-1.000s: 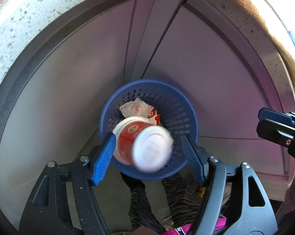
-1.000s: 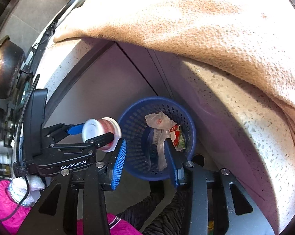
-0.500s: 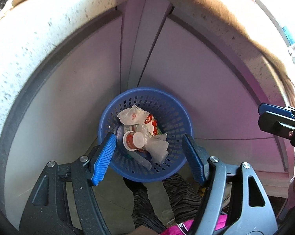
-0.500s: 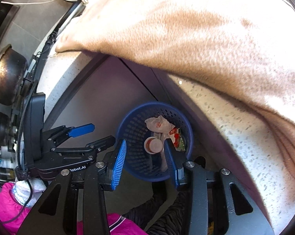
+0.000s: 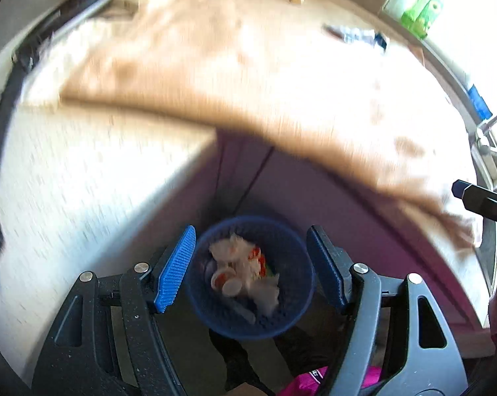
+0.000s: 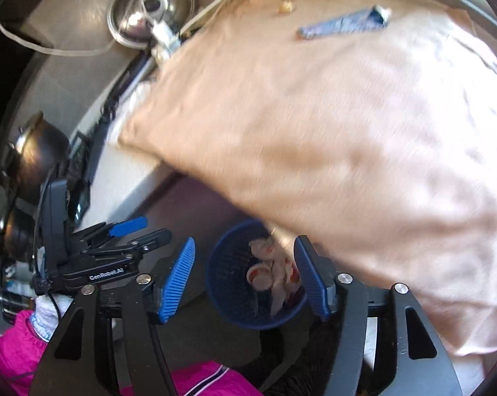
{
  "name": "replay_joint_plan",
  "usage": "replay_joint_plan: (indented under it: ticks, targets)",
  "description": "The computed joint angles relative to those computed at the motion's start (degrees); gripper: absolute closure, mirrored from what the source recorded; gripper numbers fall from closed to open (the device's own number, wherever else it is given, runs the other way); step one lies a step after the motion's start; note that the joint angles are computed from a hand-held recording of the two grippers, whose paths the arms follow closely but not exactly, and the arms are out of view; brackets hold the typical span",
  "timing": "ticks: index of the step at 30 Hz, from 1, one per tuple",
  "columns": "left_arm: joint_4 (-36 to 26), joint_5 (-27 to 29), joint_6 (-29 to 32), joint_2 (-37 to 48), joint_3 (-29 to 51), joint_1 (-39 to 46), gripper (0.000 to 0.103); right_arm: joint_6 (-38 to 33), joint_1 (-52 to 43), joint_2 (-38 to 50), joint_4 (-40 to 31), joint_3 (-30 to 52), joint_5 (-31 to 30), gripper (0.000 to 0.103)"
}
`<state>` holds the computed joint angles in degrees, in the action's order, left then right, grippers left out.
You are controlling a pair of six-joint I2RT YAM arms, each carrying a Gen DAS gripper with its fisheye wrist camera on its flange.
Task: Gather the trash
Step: 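Raise both open grippers back over the towel, then grasp the small beige lump with the left gripper while the right grasps the toothpaste tube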
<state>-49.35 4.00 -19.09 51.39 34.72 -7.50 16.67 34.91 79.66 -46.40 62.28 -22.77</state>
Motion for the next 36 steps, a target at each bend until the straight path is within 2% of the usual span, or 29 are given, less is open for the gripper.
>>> replay_joint_plan:
  ticks: [8,12,22,29,36]
  targets:
    - [3.6,-2.8,-0.1,10.5,12.7,-0.4,0.031,-6.4,-11.1,6.3,-2.5,10.9,-1.7,0.037]
    - [7.3,-3.4,-1.0,16.3,16.4,-0.9,0.031,-8.4,-15.2,11.4,-3.0,16.8,-2.5,0.037]
    - [11.9,-4.7,-4.3,31.2,28.4,-2.5,0.031,-11.1,-21.3,25.2,-4.3,31.9,-3.9,0.034]
    - [12.4,-5.2,-5.4,42.2,39.7,-2.5,0.031,-13.3,-22.4,34.8,-6.2,42.4,-3.2,0.034]
    - [9.7,-6.0,-4.7,55.6,56.4,-2.2,0.031,-14.5,-23.0,46.1,-10.7,56.1,-3.5,0.034]
